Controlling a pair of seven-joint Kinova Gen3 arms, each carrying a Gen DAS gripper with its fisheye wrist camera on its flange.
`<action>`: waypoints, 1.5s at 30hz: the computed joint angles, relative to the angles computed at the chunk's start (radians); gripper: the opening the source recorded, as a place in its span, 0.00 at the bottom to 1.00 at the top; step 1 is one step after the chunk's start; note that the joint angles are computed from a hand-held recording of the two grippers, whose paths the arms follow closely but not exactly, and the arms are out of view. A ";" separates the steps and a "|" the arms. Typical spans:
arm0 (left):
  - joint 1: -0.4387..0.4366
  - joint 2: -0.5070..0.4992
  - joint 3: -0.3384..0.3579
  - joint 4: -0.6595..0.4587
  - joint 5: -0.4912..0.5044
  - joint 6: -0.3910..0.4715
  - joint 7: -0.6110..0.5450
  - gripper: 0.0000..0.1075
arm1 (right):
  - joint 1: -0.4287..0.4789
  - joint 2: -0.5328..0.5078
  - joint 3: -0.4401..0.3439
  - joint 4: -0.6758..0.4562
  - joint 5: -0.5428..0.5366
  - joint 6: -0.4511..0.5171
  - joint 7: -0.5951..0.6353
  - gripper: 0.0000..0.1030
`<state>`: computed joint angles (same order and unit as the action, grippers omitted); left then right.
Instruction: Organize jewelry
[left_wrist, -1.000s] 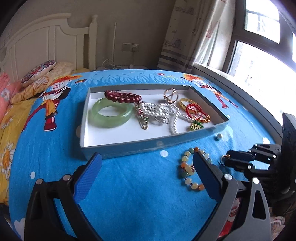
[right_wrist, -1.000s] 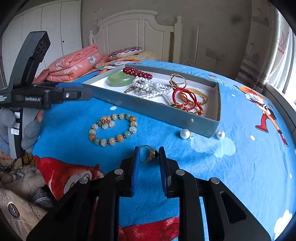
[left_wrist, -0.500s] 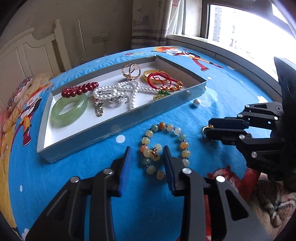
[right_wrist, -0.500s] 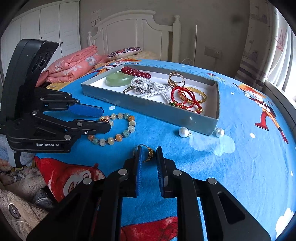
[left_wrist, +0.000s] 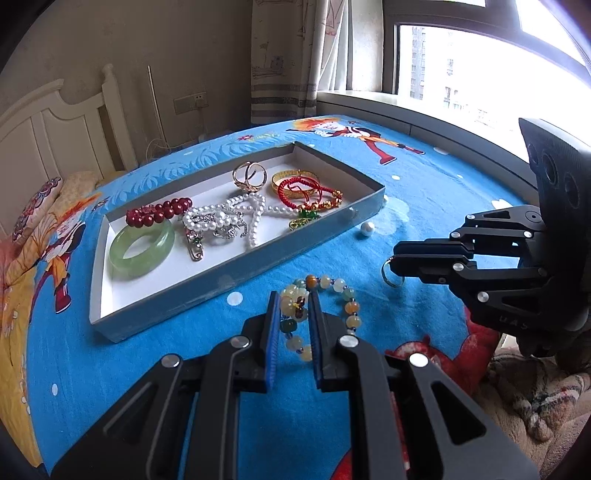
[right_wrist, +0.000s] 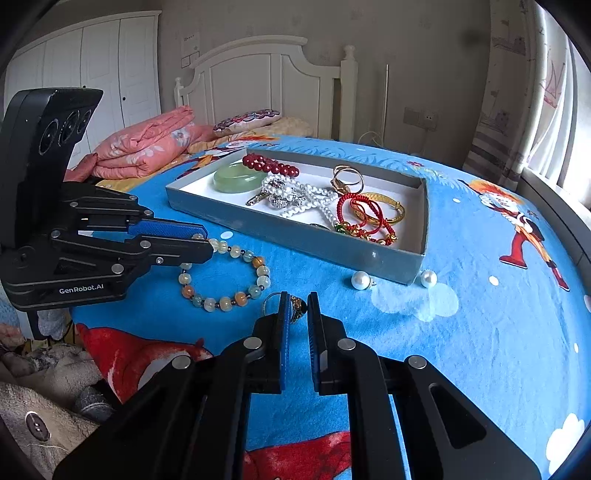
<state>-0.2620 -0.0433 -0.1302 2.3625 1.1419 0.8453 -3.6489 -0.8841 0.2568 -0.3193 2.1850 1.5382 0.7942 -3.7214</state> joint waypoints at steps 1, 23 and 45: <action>-0.003 -0.008 -0.004 -0.001 -0.003 0.010 0.001 0.13 | -0.002 -0.001 -0.001 -0.001 -0.001 0.005 0.002 0.10; -0.012 -0.123 -0.069 -0.031 -0.024 0.128 0.019 0.06 | -0.035 -0.044 -0.024 -0.002 0.013 0.091 0.000 0.10; -0.058 0.066 0.000 -0.025 -0.102 -0.017 0.016 0.27 | -0.025 -0.035 -0.020 -0.001 0.012 0.063 -0.008 0.10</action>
